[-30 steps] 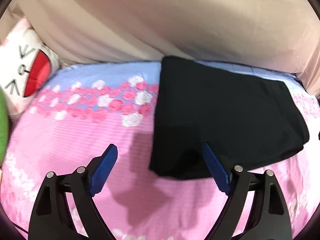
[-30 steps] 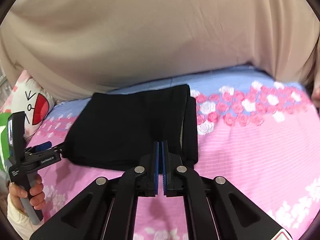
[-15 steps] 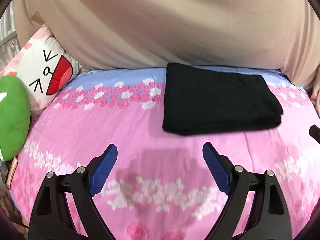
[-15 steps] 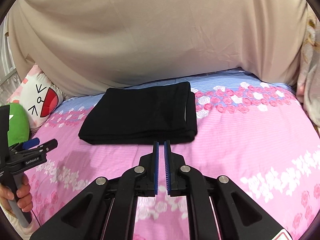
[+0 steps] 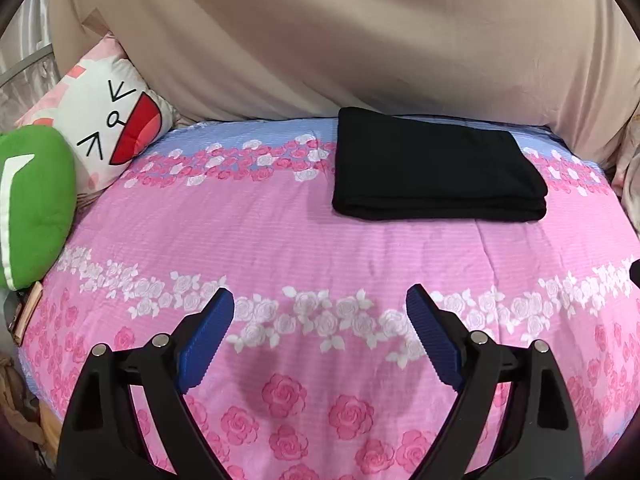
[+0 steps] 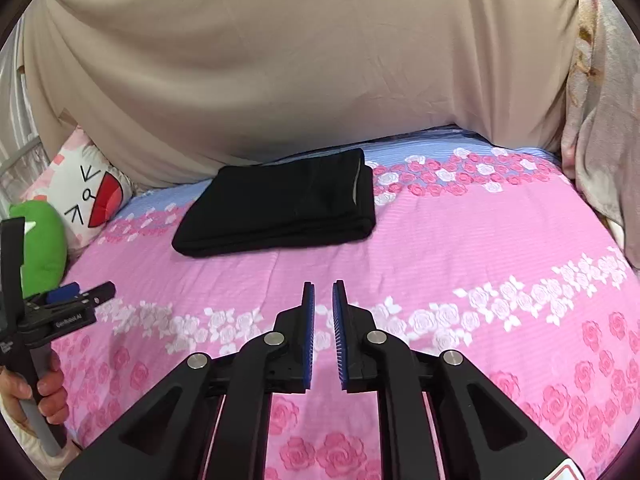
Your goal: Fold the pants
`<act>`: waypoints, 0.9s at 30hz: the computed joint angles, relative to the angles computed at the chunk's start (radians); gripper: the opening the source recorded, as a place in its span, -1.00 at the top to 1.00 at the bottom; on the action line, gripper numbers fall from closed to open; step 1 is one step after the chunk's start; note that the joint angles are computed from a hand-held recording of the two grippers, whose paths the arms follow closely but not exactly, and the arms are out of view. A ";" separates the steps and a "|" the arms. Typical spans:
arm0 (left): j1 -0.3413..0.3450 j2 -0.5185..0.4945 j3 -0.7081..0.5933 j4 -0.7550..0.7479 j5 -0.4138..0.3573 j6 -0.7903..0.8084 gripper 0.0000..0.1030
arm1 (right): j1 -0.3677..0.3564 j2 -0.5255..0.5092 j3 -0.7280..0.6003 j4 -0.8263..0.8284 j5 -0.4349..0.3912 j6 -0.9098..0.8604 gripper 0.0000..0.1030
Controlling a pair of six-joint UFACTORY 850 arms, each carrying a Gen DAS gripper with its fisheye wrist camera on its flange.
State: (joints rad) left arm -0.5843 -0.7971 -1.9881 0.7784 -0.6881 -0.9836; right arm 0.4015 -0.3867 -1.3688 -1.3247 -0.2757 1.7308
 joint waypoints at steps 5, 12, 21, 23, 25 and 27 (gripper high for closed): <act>-0.011 0.038 0.063 0.080 0.008 -0.094 -0.67 | 0.011 0.009 0.027 0.031 -0.017 -0.016 0.78; -0.030 0.061 0.098 0.133 0.008 -0.136 -0.66 | 0.024 0.007 0.035 0.025 -0.011 0.001 0.78; -0.042 0.073 0.119 0.099 0.028 -0.109 -0.72 | 0.039 -0.002 0.036 0.043 0.002 -0.011 0.78; -0.040 0.069 0.115 0.086 0.022 -0.100 -0.72 | 0.040 -0.003 0.036 0.055 0.004 -0.023 0.78; -0.042 0.064 0.110 0.086 0.013 -0.098 -0.72 | 0.041 -0.004 0.034 0.058 0.006 -0.028 0.78; -0.045 0.061 0.108 0.087 0.006 -0.100 -0.72 | 0.043 -0.006 0.032 0.061 0.007 -0.032 0.78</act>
